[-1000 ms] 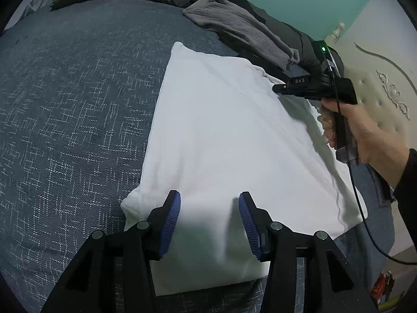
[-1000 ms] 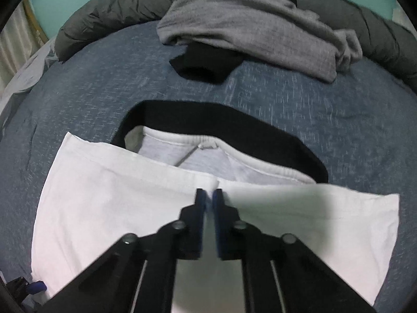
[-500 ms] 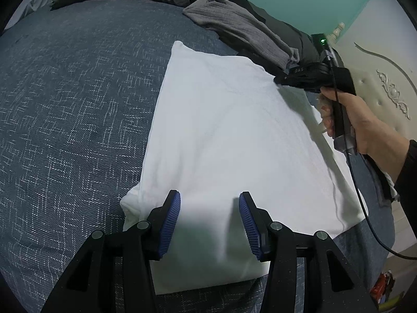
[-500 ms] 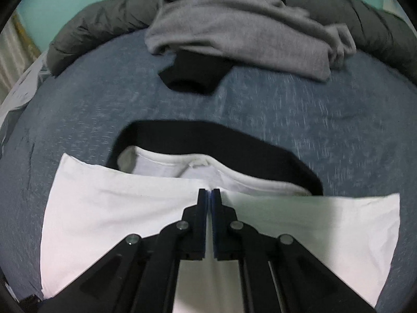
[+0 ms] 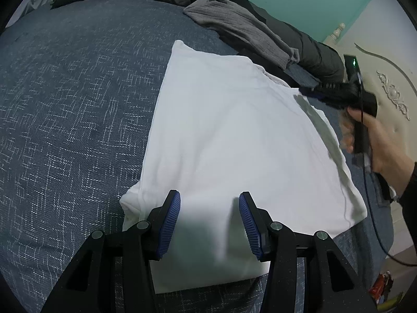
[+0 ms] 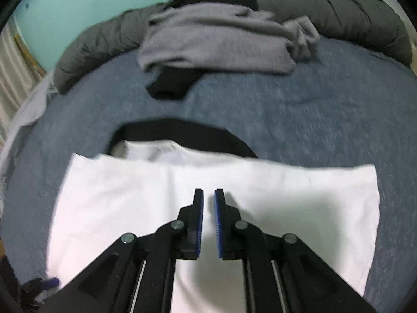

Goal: Fold clothes

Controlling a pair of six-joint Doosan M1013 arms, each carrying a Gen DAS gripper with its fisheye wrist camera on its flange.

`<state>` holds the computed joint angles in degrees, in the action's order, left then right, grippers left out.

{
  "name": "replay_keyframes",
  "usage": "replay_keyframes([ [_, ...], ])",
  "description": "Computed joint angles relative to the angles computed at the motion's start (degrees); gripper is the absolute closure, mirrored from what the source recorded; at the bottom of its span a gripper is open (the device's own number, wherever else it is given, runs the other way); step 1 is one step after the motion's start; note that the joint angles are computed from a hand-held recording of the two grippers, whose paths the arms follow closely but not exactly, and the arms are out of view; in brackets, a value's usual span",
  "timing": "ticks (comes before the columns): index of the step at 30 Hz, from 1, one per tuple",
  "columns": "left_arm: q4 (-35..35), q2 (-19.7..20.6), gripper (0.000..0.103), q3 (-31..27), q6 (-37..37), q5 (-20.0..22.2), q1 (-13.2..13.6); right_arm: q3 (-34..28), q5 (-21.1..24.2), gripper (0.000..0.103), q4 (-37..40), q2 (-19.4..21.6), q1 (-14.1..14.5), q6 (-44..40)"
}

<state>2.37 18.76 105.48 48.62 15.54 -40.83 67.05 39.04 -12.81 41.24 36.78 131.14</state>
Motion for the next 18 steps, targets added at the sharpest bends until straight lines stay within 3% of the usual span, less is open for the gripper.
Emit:
replay_keyframes([
  [2,0.03,-0.04,0.052,0.11,0.02,-0.04,-0.03,2.78,-3.19,0.095,-4.61,-1.33,-0.12,6.33],
  [4,-0.84,-0.05,0.052,0.14,0.66,-0.18,0.09,5.23,-4.39,0.079,-10.75,-2.64,-0.42,14.54],
  [5,-0.84,-0.05,0.052,0.14,0.66,-0.18,0.09,6.25,-4.73,0.065,-11.66,-3.24,-0.89,16.69],
  [6,-0.82,-0.04,0.052,0.11,0.72,-0.08,0.08,7.29,-4.75,0.059,-13.20,-3.86,-1.33,19.02],
  [13,-0.94,0.09,0.052,-0.02,0.99,0.10,0.10,10.83,-0.19,0.059,-14.70,-5.64,-3.99,23.72],
  [18,-0.01,0.26,0.052,-0.17,0.39,0.30,0.07,13.65,-1.52,0.059,-12.80,-6.57,-5.35,23.72],
])
